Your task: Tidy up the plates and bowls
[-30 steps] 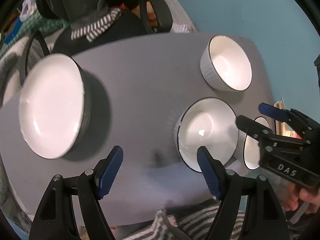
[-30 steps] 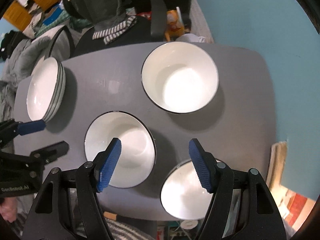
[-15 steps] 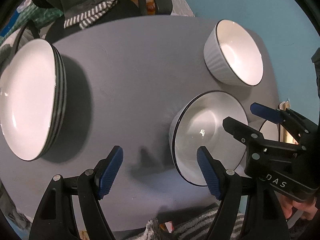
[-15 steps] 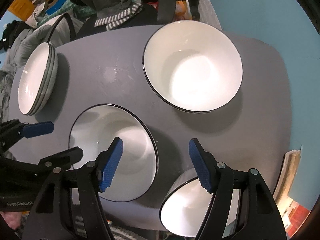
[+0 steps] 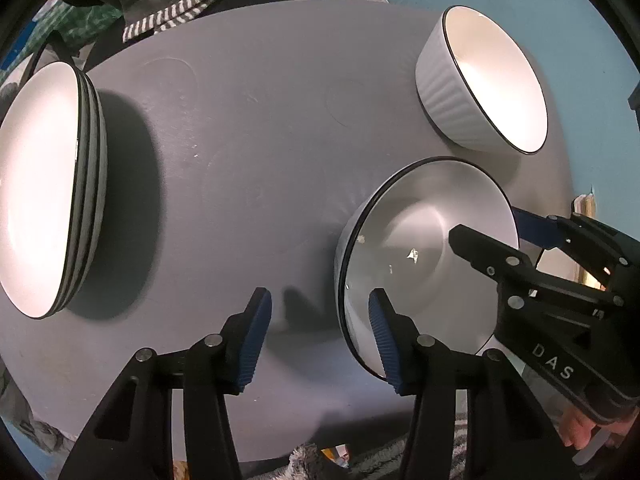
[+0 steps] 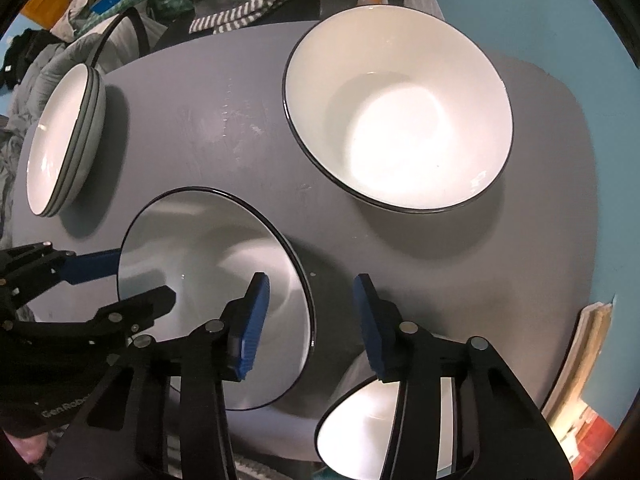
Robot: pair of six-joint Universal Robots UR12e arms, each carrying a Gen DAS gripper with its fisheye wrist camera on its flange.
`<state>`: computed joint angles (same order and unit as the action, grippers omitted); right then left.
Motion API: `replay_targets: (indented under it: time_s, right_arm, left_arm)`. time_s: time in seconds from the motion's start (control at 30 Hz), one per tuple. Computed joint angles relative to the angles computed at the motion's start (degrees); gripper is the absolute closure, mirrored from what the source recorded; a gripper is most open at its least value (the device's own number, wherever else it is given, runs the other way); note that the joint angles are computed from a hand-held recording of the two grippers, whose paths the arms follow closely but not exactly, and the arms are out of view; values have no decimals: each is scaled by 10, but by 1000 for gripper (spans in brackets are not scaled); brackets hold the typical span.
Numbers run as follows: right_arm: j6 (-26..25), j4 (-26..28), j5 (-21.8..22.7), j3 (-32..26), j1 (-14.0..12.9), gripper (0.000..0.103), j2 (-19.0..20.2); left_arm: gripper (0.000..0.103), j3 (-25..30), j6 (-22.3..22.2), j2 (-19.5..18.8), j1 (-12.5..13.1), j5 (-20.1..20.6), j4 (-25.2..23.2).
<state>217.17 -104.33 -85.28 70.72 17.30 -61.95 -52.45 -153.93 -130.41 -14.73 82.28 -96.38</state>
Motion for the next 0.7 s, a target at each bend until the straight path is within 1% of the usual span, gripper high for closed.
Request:
replay_targets:
  time_s: [0.03, 0.1, 0.13, 0.17, 0.2, 0.27, 0.33, 0.47, 0.53, 0.7]
  right_arm:
    - [1, 0, 1, 1, 0, 60, -1]
    - [1, 0, 3, 1, 0, 68, -1]
    - [1, 1, 6, 1, 0, 69, 0]
    - [2, 0, 10, 1, -1, 72, 0]
    - [3, -1, 13, 3, -1, 77, -1]
    - [5, -5, 22, 7, -3, 85, -2]
    - [8, -12, 25, 12, -3, 86, -4]
    - [12, -15, 21, 19, -3, 91, -9]
    - [16, -11, 25, 24, -4, 93, -14]
    - [21, -3, 21, 15, -3, 93, -7]
  left_arm:
    - [54, 2, -1, -1, 0, -2, -3]
    - [60, 5, -2, -5, 0, 1, -3]
    - [65, 5, -3, -6, -1, 5, -2]
    - [66, 7, -4, -8, 0, 4, -5]
    - [67, 10, -5, -9, 1, -1, -9]
    - [77, 18, -4, -14, 3, -16, -23]
    - [83, 23, 2, -17, 4, -24, -30]
    - [92, 23, 18, -16, -1, -14, -21]
    - [93, 24, 26, -17, -3, -8, -16]
    - [93, 6, 39, -7, -3, -4, 6]
